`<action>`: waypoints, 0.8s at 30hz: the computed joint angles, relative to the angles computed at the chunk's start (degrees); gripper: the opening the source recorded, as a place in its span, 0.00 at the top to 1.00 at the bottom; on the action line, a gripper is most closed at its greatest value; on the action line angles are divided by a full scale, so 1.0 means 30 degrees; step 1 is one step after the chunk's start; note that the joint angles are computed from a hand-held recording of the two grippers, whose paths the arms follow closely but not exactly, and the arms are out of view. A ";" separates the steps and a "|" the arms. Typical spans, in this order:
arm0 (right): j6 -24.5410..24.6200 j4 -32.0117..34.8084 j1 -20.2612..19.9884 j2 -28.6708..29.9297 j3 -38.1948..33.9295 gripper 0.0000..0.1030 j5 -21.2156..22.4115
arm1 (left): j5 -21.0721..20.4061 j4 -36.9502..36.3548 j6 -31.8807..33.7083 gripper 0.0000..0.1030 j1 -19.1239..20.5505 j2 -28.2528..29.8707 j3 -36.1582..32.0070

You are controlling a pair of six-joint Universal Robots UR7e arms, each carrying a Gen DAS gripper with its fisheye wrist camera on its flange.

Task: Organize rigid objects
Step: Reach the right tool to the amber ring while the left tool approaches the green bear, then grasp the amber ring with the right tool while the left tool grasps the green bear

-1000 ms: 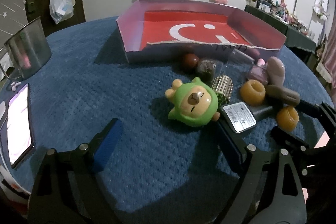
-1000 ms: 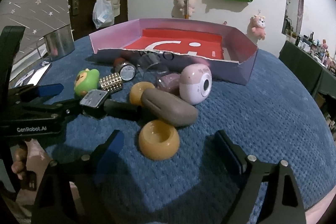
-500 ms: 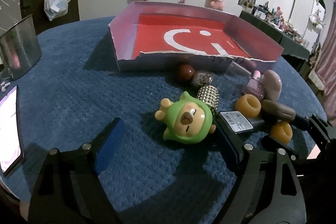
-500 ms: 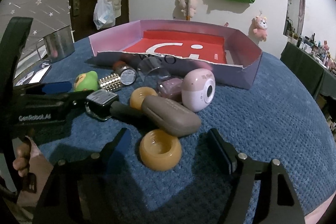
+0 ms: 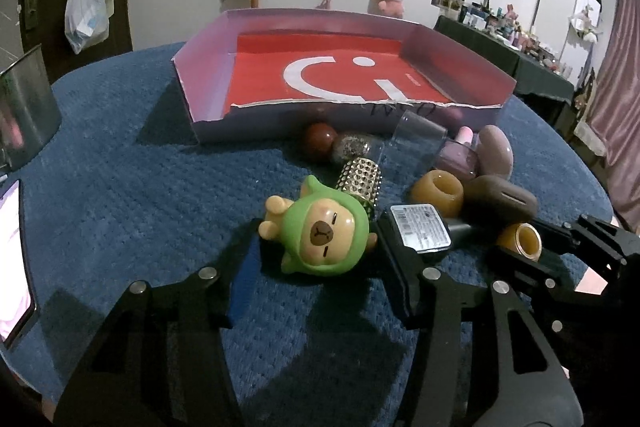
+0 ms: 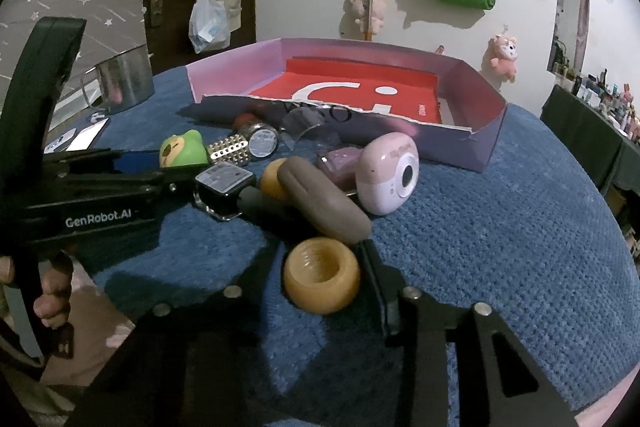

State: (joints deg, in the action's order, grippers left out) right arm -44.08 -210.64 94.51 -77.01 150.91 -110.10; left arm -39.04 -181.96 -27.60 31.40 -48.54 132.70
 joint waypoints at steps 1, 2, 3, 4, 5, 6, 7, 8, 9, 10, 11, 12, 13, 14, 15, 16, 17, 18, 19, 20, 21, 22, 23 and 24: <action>0.0018 0.0033 0.0030 -0.0025 0.0017 0.61 -0.0026 | 0.0017 0.0065 -0.0068 0.49 -0.0038 -0.0031 0.0038; 0.0112 0.0277 0.0008 -0.0182 0.0031 0.61 0.0049 | 0.0052 0.0121 -0.0123 0.50 -0.0079 -0.0059 0.0079; 0.0206 0.0489 -0.0026 -0.0333 0.0041 0.61 0.0129 | 0.0099 0.0170 -0.0194 0.50 -0.0128 -0.0083 0.0123; 0.0300 0.0715 -0.0060 -0.0491 0.0035 0.61 0.0209 | 0.0143 0.0181 -0.0279 0.50 -0.0190 -0.0124 0.0199; 0.0388 0.0981 -0.0084 -0.0667 0.0024 0.61 0.0275 | 0.0152 0.0167 -0.0313 0.50 -0.0227 -0.0166 0.0257; 0.0494 0.1340 -0.0099 -0.0887 -0.0006 0.61 0.0362 | 0.0152 0.0162 -0.0359 0.49 -0.0267 -0.0211 0.0320; 0.0595 0.1645 -0.0128 -0.1150 -0.0003 0.61 0.0526 | 0.0177 0.0189 -0.0409 0.50 -0.0316 -0.0282 0.0390; 0.0666 0.1837 -0.0135 -0.1315 -0.0011 0.61 0.0619 | 0.0226 0.0204 -0.0439 0.50 -0.0355 -0.0336 0.0440; 0.0770 0.2158 -0.0138 -0.1591 -0.0020 0.61 0.0794 | 0.0273 0.0192 -0.0464 0.50 -0.0411 -0.0397 0.0507; 0.0853 0.2479 -0.0179 -0.1881 -0.0021 0.61 0.1029 | 0.0302 0.0221 -0.0505 0.50 -0.0459 -0.0482 0.0570; 0.0959 0.2747 -0.0158 -0.2042 -0.0068 0.61 0.1157 | 0.0322 0.0234 -0.0526 0.50 -0.0506 -0.0565 0.0617; 0.1098 0.3323 -0.0277 -0.2456 -0.0064 0.61 0.1602 | 0.0336 0.0230 -0.0550 0.50 -0.0563 -0.0637 0.0671; 0.1223 0.3855 -0.0374 -0.2858 -0.0053 0.61 0.2040 | 0.0352 0.0199 -0.0554 0.50 -0.0611 -0.0718 0.0714; 0.1256 0.4070 -0.0349 -0.3025 -0.0053 0.61 0.2190 | 0.0370 0.0142 -0.0546 0.50 -0.0662 -0.0775 0.0736; 0.1186 0.4135 -0.0253 -0.3107 -0.0048 0.61 0.2255 | 0.0375 0.0082 -0.0489 0.50 -0.0662 -0.0801 0.0730; 0.1095 0.4120 -0.0139 -0.3147 -0.0020 0.61 0.2278 | 0.0359 -0.0030 -0.0428 0.50 -0.0699 -0.0836 0.0763; 0.1008 0.4143 -0.0023 -0.3189 -0.0026 0.61 0.2300 | 0.0335 -0.0069 -0.0356 0.50 -0.0726 -0.0883 0.0765; 0.0955 0.4232 0.0111 -0.3257 -0.0069 0.61 0.2309 | 0.0323 -0.0092 -0.0283 0.50 -0.0760 -0.0919 0.0753; 0.0928 0.4318 0.0243 -0.3289 -0.0164 0.61 0.2303 | 0.0315 -0.0093 -0.0197 0.50 -0.0805 -0.0986 0.0740; 0.0888 0.4381 0.0366 -0.3320 -0.0281 0.61 0.2303 | 0.0308 -0.0101 -0.0136 0.50 -0.0849 -0.1036 0.0727; 0.0877 0.4571 0.0482 -0.3428 -0.0478 0.61 0.2321 | 0.0300 -0.0085 -0.0023 0.50 -0.0863 -0.1095 0.0673; 0.0898 0.4709 0.0564 -0.3505 -0.0640 0.61 0.2348 | 0.0310 -0.0030 0.0157 0.50 -0.0875 -0.1155 0.0560; 0.0921 0.4885 0.0633 -0.3557 -0.0849 0.61 0.2377 | 0.0347 0.0029 0.0278 0.50 -0.0887 -0.1179 0.0458; 0.0964 0.5187 0.0704 -0.3610 -0.1116 0.61 0.2413 | 0.0405 0.0103 0.0410 0.50 -0.0884 -0.1205 0.0349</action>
